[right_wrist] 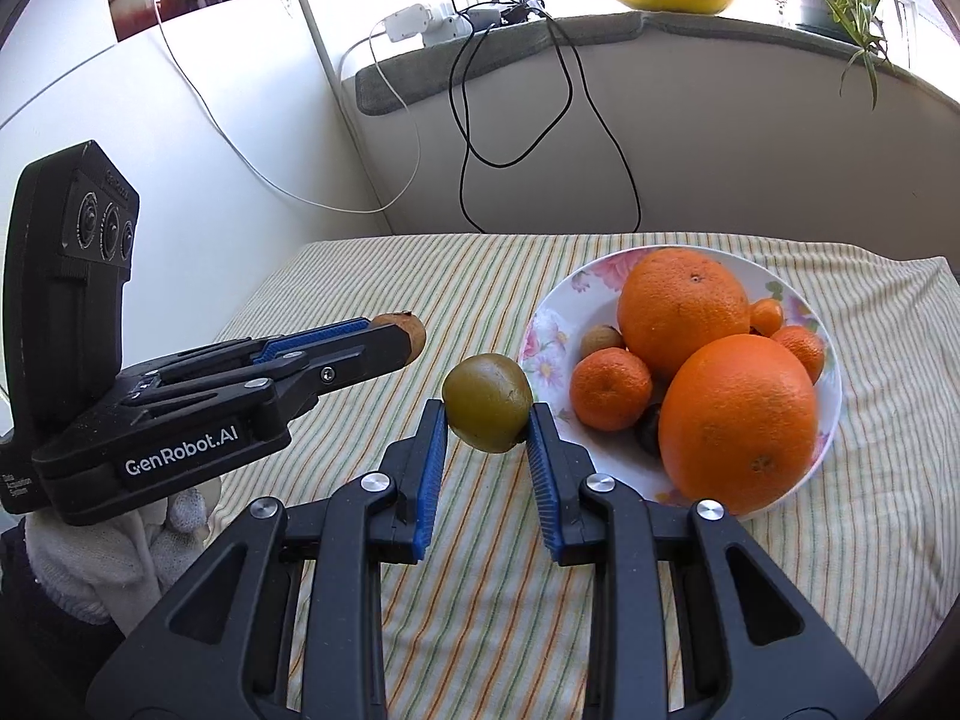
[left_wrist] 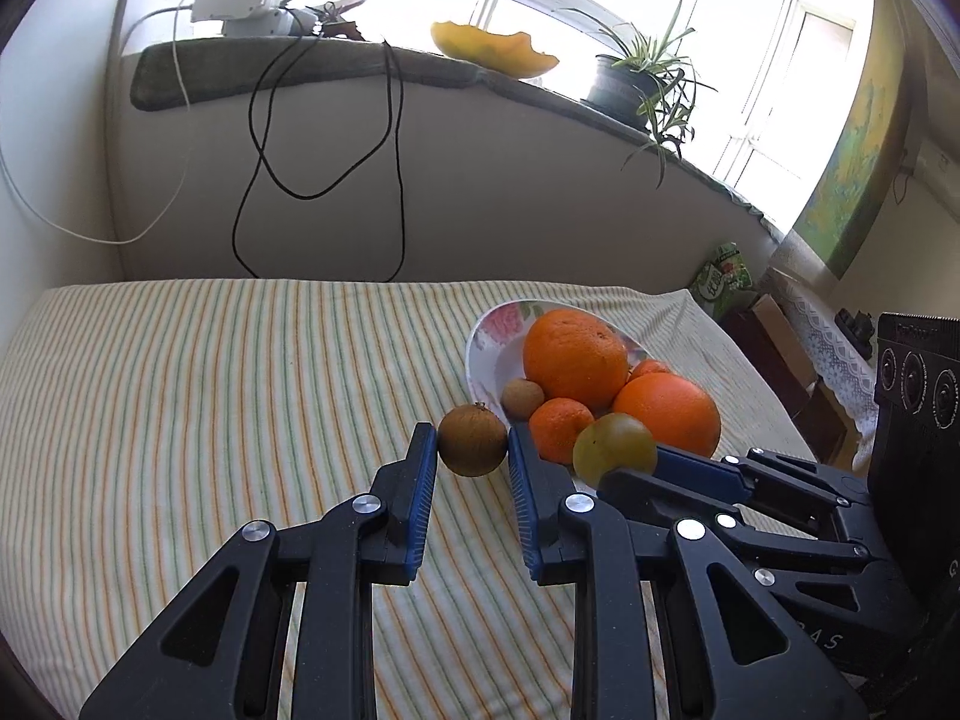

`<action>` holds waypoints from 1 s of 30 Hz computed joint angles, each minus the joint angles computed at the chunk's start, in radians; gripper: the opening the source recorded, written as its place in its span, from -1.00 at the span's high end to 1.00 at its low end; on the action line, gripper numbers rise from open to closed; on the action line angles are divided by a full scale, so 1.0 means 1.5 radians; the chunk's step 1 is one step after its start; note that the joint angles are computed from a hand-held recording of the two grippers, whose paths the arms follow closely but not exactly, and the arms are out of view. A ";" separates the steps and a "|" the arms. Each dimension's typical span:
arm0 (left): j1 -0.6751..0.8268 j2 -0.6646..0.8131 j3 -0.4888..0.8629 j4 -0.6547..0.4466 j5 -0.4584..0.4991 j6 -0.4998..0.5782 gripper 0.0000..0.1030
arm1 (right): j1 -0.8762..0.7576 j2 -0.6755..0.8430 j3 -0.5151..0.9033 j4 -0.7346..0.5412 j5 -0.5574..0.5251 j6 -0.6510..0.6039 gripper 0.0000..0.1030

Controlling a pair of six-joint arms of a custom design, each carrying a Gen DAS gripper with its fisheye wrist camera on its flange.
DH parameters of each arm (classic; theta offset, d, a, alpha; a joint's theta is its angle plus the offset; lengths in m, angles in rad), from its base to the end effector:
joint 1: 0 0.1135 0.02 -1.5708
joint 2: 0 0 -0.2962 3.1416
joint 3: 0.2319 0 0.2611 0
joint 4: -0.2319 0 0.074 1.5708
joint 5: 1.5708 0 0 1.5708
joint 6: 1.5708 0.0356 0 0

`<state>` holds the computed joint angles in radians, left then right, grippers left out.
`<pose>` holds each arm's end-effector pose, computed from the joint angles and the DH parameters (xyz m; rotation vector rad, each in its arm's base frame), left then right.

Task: Organize fruits
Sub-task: 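Lift both kiwis and carry them over the floral plate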

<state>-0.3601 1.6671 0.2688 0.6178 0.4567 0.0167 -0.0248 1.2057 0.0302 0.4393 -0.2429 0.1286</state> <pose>0.2064 -0.0945 0.0937 0.6631 2.2629 -0.7047 0.1481 0.0049 0.1059 0.0522 2.3027 0.3332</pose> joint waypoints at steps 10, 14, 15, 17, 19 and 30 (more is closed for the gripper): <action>-0.106 0.037 0.034 0.021 -0.056 -0.060 0.56 | -0.224 -0.078 0.021 -0.123 -0.142 -0.137 0.45; -0.127 0.041 0.048 0.018 -0.071 -0.072 0.56 | -0.248 -0.078 0.034 -0.131 -0.160 -0.154 0.45; -0.130 0.043 0.052 0.016 -0.073 -0.074 0.56 | -0.262 -0.077 0.039 -0.137 -0.173 -0.161 0.45; -0.134 0.046 0.057 0.014 -0.076 -0.077 0.56 | -0.296 -0.084 0.048 -0.163 -0.201 -0.182 0.45; -0.138 0.052 0.062 0.015 -0.079 -0.080 0.56 | -0.313 -0.069 0.060 -0.165 -0.213 -0.194 0.45; -0.147 0.079 0.085 0.014 -0.091 -0.088 0.57 | -0.345 0.080 0.125 -0.107 -0.190 -0.229 0.45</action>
<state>-0.5802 1.7862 0.3964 0.6383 0.3196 -0.1158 -0.5419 1.3251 0.2172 0.2794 -0.5284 -0.2148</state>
